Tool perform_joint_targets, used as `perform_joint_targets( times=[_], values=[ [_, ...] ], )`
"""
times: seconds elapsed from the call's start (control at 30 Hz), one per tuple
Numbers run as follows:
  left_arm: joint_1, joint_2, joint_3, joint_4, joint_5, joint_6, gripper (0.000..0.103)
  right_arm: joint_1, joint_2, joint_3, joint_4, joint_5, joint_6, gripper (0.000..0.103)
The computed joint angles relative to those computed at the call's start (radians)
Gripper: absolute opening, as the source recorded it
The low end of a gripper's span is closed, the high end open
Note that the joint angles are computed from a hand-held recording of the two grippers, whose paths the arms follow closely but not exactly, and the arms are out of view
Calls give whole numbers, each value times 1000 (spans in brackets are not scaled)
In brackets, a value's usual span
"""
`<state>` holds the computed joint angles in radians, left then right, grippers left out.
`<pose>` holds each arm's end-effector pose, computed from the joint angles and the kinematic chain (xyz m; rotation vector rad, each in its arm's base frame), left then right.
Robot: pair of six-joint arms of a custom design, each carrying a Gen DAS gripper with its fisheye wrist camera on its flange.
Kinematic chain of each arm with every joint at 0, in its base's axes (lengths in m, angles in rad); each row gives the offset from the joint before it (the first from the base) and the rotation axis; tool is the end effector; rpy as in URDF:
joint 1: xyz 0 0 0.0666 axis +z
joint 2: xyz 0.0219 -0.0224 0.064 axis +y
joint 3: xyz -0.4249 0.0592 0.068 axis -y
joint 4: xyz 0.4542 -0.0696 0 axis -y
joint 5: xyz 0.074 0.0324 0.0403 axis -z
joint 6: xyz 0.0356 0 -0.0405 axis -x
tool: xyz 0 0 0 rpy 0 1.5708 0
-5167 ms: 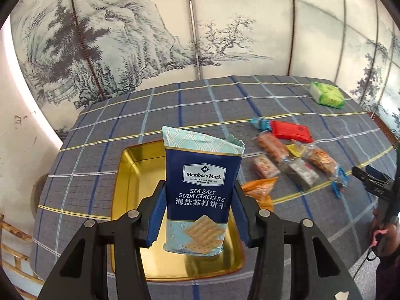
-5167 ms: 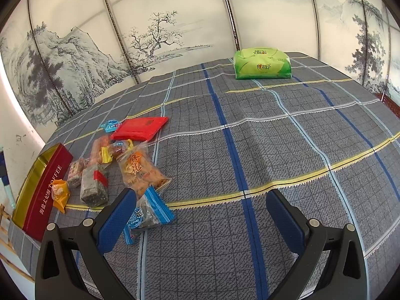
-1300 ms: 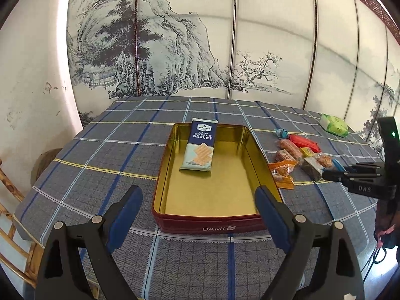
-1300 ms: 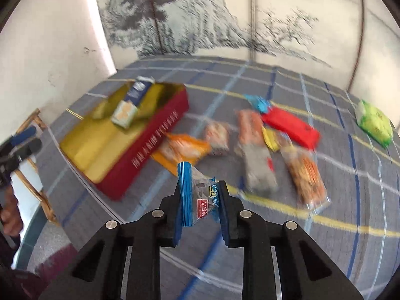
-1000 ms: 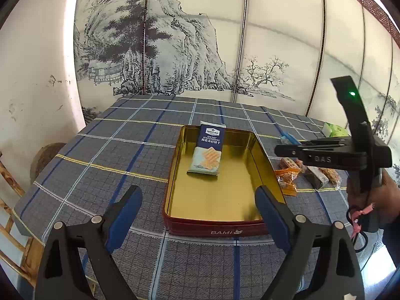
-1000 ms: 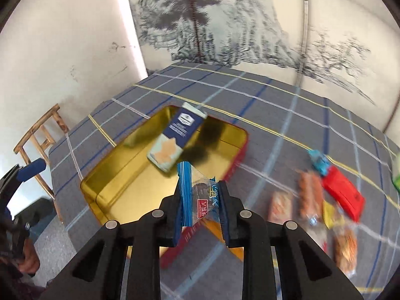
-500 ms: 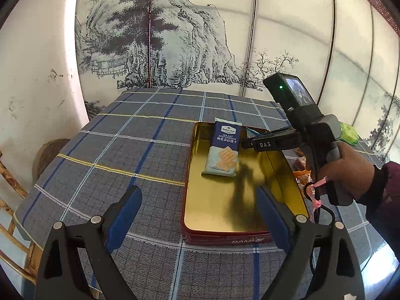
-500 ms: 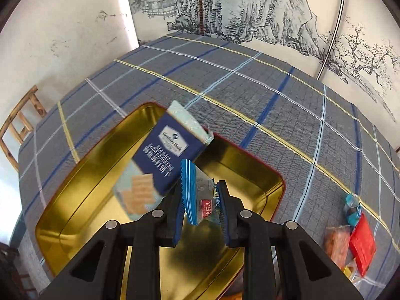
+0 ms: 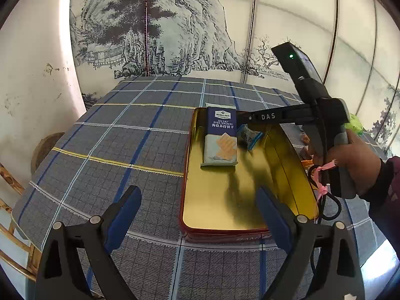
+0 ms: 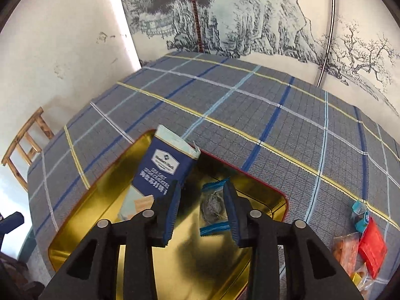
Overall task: Organize snacks
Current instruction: 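Grasp the blue-wrapped candy with the right gripper and drop it into the tin, then grasp the orange chip bag with the right gripper and lift it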
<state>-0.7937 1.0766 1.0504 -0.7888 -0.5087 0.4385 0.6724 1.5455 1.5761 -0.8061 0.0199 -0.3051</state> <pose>0.2969 -0.2777 0.4484 0.1688 2.2535 -0.0387 0.4789 0.3799 0.4941 -0.4271 2.3540 0.4508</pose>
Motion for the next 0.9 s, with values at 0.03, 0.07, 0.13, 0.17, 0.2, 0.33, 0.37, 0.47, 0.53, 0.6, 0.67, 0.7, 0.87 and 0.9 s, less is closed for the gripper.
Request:
perform_joint_targets(
  times=[0.03,0.07,0.13,0.17,0.2,0.33,0.37,0.47,0.53,0.6,0.67,0.7,0.87,0.9],
  values=[
    [-1,0,0,-2,-1,0,91,3,-16,-17,23,-1,-1,40],
    [-2,1,0,-3,-1,1,91,7,-32,-34,45,0,-6,41],
    [-4,2,1,-6,-2,2,91,14,-60,-66,82,5,-13,44],
    [-6,3,2,-9,-4,2,91,19,-80,-88,103,11,-21,45],
    [-8,5,4,-13,-7,2,91,22,-94,-105,118,13,-26,45],
    [-20,7,9,-25,-20,-2,91,39,-187,-218,194,36,-68,48],
    [-25,8,10,-28,-25,-2,91,46,-219,-256,211,56,-78,48],
    [-39,13,18,-36,-40,-4,91,59,-301,-356,242,102,-102,52],
    [-52,19,25,-42,-50,-9,91,62,-361,-427,240,141,-125,56],
    [-70,26,34,-48,-66,-14,91,57,-417,-488,221,179,-148,57],
    [-91,34,46,-51,-79,-25,91,43,-474,-545,200,208,-176,57],
    [-100,38,51,-50,-84,-32,91,30,-509,-578,189,215,-196,57],
    [-153,75,91,-49,-85,-90,91,-47,-672,-709,139,239,-285,57],
    [-165,87,104,-47,-76,-114,91,-65,-701,-729,125,245,-294,57]
  ],
)
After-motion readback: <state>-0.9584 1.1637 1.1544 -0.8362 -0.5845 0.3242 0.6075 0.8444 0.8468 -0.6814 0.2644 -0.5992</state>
